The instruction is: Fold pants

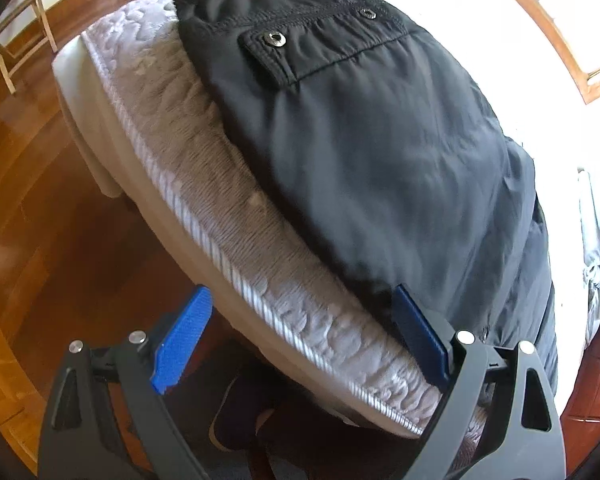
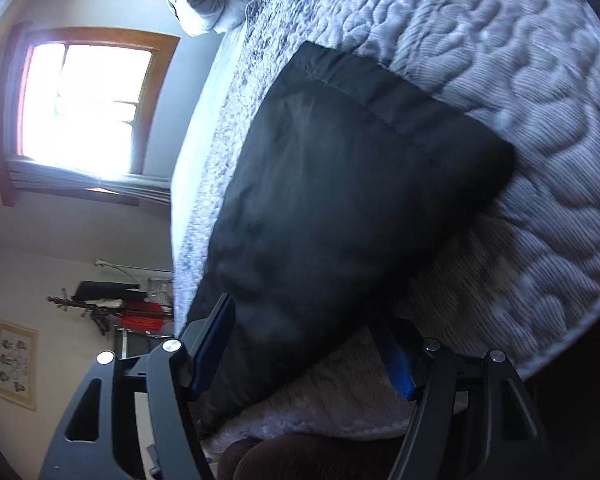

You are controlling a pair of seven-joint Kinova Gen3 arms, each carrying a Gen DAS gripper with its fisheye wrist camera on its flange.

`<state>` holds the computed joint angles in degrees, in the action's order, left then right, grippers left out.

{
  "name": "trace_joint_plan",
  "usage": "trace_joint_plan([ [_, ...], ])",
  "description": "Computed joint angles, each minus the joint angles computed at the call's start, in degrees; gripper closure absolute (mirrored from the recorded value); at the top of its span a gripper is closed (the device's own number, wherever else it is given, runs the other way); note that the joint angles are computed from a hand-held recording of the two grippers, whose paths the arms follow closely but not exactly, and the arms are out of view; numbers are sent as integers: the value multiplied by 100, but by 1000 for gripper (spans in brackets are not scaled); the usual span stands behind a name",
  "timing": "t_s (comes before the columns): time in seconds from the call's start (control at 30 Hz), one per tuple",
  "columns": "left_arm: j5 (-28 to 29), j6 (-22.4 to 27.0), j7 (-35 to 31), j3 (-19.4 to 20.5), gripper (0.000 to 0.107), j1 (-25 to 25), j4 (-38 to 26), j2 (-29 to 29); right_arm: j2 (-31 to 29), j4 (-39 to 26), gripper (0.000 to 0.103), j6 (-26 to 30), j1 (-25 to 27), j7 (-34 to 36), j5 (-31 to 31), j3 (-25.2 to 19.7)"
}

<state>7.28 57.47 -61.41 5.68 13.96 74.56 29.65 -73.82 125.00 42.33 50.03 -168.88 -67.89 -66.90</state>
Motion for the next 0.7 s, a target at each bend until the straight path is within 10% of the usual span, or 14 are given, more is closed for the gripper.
trace_joint_plan([
  [0.23,196,-10,143,-27,17,-137,-370,319,853,-583,90,216,488,827,932,-25],
  [0.7,-162,368,710,-232,58,-26,-1277,604,2137,-1388,97,-15,384,1451,3071,355],
])
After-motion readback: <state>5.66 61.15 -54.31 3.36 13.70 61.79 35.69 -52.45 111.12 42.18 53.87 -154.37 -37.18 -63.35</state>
